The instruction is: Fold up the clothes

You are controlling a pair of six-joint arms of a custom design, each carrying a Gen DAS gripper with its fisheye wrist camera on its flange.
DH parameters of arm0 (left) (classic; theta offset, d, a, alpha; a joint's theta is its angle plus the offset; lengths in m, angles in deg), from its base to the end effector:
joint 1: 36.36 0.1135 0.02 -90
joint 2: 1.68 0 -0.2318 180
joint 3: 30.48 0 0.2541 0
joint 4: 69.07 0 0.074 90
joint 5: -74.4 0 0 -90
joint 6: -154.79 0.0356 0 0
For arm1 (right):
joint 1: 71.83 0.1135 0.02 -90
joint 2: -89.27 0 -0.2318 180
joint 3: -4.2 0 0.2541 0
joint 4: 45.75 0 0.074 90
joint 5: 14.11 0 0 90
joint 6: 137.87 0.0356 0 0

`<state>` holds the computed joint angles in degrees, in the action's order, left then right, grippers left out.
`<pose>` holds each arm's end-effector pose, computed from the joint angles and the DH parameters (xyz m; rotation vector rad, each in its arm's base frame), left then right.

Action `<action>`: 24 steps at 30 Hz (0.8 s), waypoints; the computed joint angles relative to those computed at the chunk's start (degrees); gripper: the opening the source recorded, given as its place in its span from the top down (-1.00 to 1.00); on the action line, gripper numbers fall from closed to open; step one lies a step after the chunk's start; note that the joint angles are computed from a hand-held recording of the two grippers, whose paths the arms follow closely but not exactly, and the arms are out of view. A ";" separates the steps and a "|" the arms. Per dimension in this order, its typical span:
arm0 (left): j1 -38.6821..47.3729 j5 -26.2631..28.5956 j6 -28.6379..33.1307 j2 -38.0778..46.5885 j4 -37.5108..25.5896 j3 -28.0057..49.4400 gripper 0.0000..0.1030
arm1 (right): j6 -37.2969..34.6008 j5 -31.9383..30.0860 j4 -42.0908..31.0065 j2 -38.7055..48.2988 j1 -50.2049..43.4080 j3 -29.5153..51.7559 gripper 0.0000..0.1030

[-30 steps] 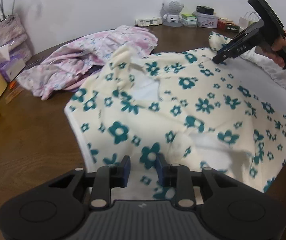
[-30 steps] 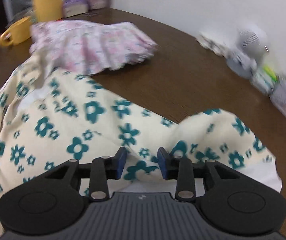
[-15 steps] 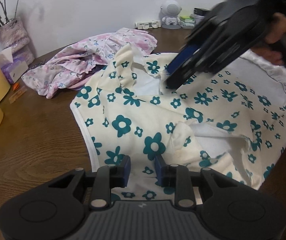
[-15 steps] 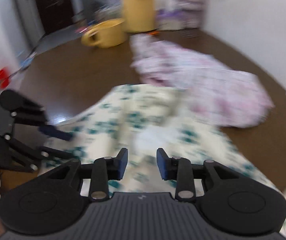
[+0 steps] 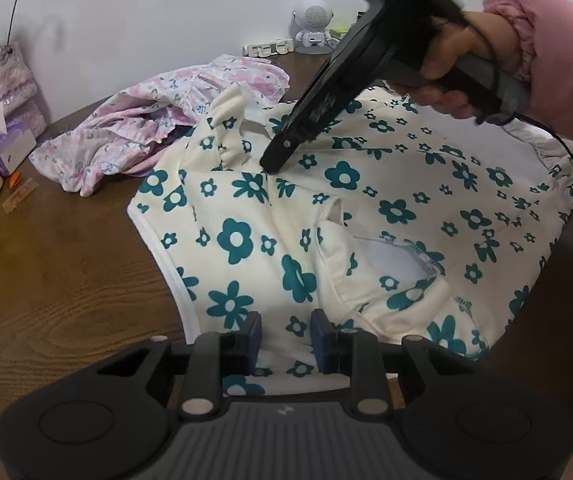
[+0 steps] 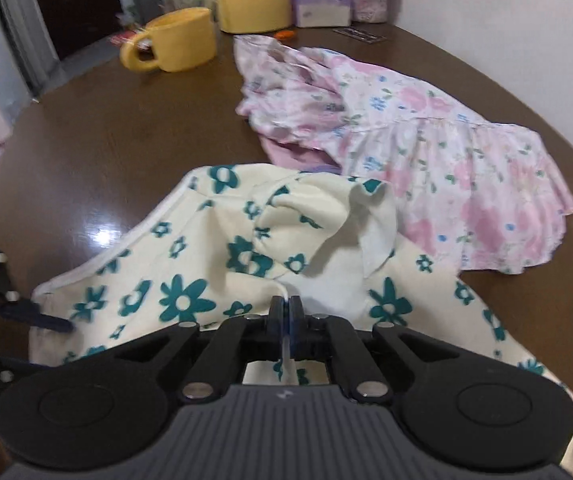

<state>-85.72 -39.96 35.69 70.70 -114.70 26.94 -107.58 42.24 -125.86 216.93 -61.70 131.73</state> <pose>0.1724 -0.1783 0.1761 0.2983 2.4695 0.0030 0.4231 0.0956 0.1943 -1.5869 2.1525 0.6382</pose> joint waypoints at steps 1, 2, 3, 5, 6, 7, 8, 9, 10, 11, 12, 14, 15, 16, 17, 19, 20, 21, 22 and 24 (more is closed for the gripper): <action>0.01 0.23 -0.15 -0.43 -0.13 -0.23 0.51 | -0.19 -2.11 -3.40 1.31 -0.90 2.87 0.56; -0.08 0.28 -0.36 -0.72 -0.29 -0.36 0.51 | -0.29 -3.75 -4.80 1.47 -1.78 4.10 0.48; -0.16 0.30 -0.56 -0.93 -0.42 -0.44 0.51 | -0.33 -5.24 -5.54 1.30 -2.64 4.86 0.43; -0.40 0.09 -0.99 -0.91 -0.56 -0.38 0.51 | 0.29 -5.37 -4.52 0.30 -3.53 4.55 0.48; -0.53 -0.04 -1.20 -0.86 -0.64 -0.30 0.51 | 0.18 -5.01 -4.90 0.43 -3.78 5.00 0.63; -0.70 -0.24 -1.39 -0.68 -0.81 -0.10 0.51 | -0.76 -4.59 -6.54 1.18 -3.81 6.00 0.79; -0.82 -0.36 -1.55 -0.59 -0.95 0.00 0.51 | -2.62 -4.10 -7.47 1.05 -3.69 5.19 0.79; -0.95 -0.56 -1.90 -0.41 -1.06 0.15 0.51 | -4.66 -3.57 -7.95 0.51 -3.53 3.64 0.79; -1.07 -0.75 -2.24 -0.23 -1.15 0.28 0.51 | -6.78 -3.33 -8.05 -0.58 -3.36 1.16 0.79; -1.18 -0.92 -2.58 -0.07 -1.26 0.41 0.51 | -8.91 -3.16 -8.04 -1.81 -3.19 -1.55 0.80; -1.30 -1.07 -2.95 0.01 -1.40 0.49 0.51 | -11.00 -2.94 -8.05 -2.98 -2.99 -4.16 0.79; -1.45 -1.28 -3.53 0.13 -1.63 0.64 0.51 | -13.19 -2.43 -6.66 -5.69 -2.58 -9.75 0.79; -1.41 -1.26 -3.75 0.12 -1.64 0.64 0.51 | -14.70 -2.24 -6.46 -7.07 -2.39 -11.87 0.80; -1.37 -1.24 -3.96 0.11 -1.65 0.64 0.51 | -16.20 -1.78 -7.89 -7.94 -2.14 -12.69 0.80; -1.34 -1.22 -4.15 0.11 -1.66 0.64 0.50 | -17.64 -1.28 -10.19 -8.32 -2.01 -12.98 0.80; -1.36 -1.22 -4.38 0.15 -1.70 0.70 0.50 | -20.98 -0.04 -11.44 -10.54 -1.79 -15.60 0.80; -1.39 -1.28 -4.45 0.17 -1.70 0.70 0.50 | -21.56 -0.05 -11.35 -11.53 -1.81 -16.52 0.81; -1.59 -1.51 -4.65 0.23 -1.71 0.70 0.50 | -21.77 -0.27 -11.14 -12.42 -1.88 -17.23 0.80; -1.81 -1.74 -4.89 0.30 -1.72 0.70 0.50 | -21.29 -1.51 -10.88 -12.99 -2.36 -17.25 0.74; -2.00 -2.04 -5.25 0.40 -1.63 0.67 0.50 | -19.72 -3.88 -5.75 -16.57 -3.46 -20.46 0.55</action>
<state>-87.72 -41.99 30.45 71.10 -116.33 27.61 -127.30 38.36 -131.62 200.36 -65.16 111.27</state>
